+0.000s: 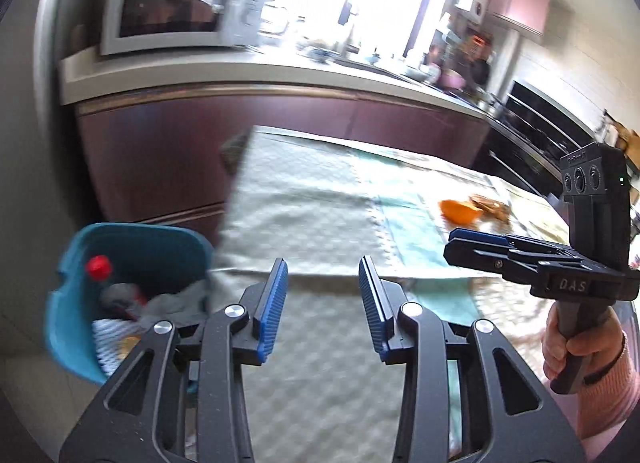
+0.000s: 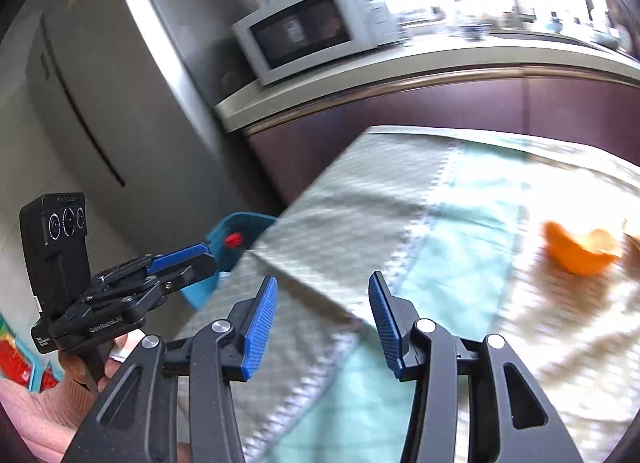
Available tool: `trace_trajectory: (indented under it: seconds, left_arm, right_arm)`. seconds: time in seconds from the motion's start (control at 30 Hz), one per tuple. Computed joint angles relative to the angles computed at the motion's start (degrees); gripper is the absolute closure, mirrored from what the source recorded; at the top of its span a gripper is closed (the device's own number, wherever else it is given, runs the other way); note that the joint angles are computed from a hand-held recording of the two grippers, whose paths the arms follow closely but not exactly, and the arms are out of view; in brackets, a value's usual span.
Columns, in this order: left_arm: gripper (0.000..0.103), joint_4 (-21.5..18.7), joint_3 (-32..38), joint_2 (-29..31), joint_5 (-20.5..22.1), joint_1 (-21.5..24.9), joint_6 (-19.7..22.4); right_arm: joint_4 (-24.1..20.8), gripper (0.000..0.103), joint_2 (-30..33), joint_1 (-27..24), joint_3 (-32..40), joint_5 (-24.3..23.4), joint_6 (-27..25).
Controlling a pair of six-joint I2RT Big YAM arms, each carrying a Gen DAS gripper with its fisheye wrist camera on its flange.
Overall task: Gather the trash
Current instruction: 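Move both tools back over the table toward the wrapper and large peel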
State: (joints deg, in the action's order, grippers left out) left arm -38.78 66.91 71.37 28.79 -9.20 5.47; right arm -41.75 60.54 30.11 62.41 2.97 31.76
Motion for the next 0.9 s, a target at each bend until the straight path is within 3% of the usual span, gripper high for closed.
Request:
trace_trajectory:
  seconds: [0.23,0.37,0.73,0.9]
  left_arm:
    - [0.067,-1.0,3.1,2.9,-3.2,-11.4,0.2]
    - [0.067,-2.2,6.4,6.4,-4.9,-16.8,-0.6]
    - [0.066,-6.8,18.4,18.4,-5.1,-23.7,-6.1]
    - [0.057,-8.1,21.5,21.5,-6.3,-24.6,-8.8]
  right_arm:
    - [-4.0,0.058,-10.6,-7.9,-6.3,2.1,1.5]
    - [-5.5,0.058,-15.1,-14.0,-8.9,1.0,0.3]
    - [-5.2,0.057,-17.7,-31.5,-12.5,-6.2,-2.6]
    - [-4.5,0.052,-16.0,-38.8,-13.0,-10.2,-3.4]
